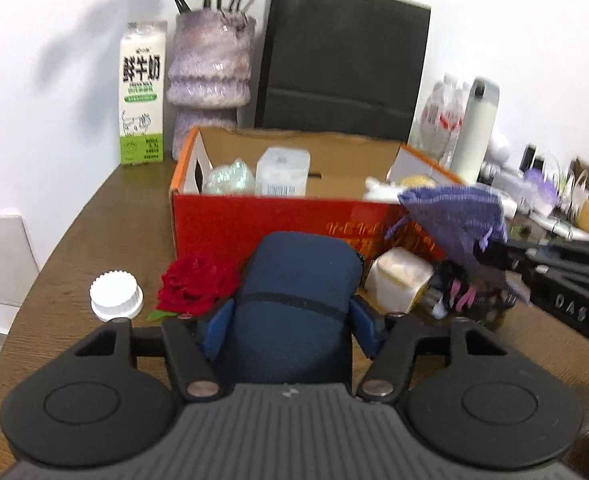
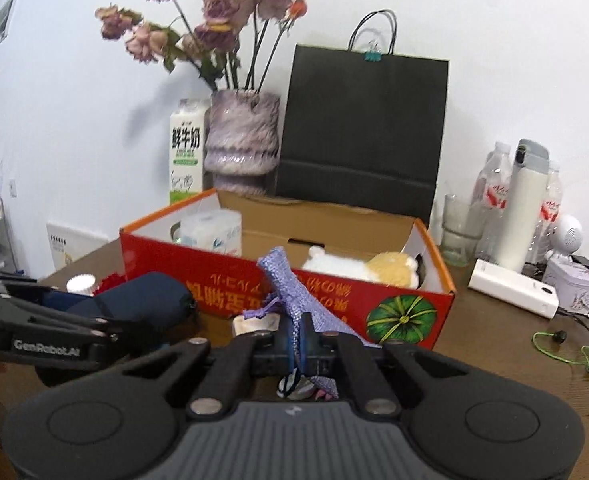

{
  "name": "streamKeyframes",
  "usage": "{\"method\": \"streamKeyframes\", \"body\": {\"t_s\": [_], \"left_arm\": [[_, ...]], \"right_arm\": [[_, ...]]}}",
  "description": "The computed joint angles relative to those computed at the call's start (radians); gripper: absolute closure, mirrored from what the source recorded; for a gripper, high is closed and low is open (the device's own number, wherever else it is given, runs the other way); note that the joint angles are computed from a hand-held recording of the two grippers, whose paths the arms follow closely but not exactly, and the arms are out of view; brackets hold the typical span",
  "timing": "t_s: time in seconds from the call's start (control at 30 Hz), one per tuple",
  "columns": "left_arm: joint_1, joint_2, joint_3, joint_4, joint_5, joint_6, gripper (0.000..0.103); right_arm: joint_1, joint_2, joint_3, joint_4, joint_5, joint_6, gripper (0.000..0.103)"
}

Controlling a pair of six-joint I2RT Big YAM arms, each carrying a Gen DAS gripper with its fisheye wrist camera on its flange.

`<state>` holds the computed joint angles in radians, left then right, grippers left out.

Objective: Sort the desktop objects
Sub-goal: 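Lift the navy pouch with the left tool while the right tool lifts the purple bag, then lower the pouch into the box with left tool while right tool drops the purple bag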

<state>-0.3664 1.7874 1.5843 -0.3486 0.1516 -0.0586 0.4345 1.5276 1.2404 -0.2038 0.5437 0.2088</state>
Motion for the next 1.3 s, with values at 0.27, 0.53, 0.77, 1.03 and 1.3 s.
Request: {"method": "streamKeyframes", "body": {"t_s": [0.27,0.53,0.77,1.03,1.3], "left_arm": [[0.005,-0.057,-0.045,0.08,-0.009,-0.079,0.04],[-0.025,-0.036,0.042,0.065,-0.039,-0.113,0.04],[-0.061,0.054,0.185,0.067,-0.071,-0.202,0.04],[-0.071,0.206,0.424,-0.02,-0.088,-0.255,0.04],[-0.062,0.394,0.723,-0.156,-0.105,-0.277,0.04]], "right_arm": [[-0.001,-0.034,-0.023,0.063,0.02,-0.01,0.101],[-0.03,-0.052,0.002,0.136,0.012,-0.065,0.101],[-0.081,-0.024,0.052,0.218,-0.021,-0.056,0.102],[-0.143,0.069,0.157,0.258,-0.088,-0.047,0.102],[-0.191,0.216,0.327,0.193,-0.135,-0.043,0.102]]}}
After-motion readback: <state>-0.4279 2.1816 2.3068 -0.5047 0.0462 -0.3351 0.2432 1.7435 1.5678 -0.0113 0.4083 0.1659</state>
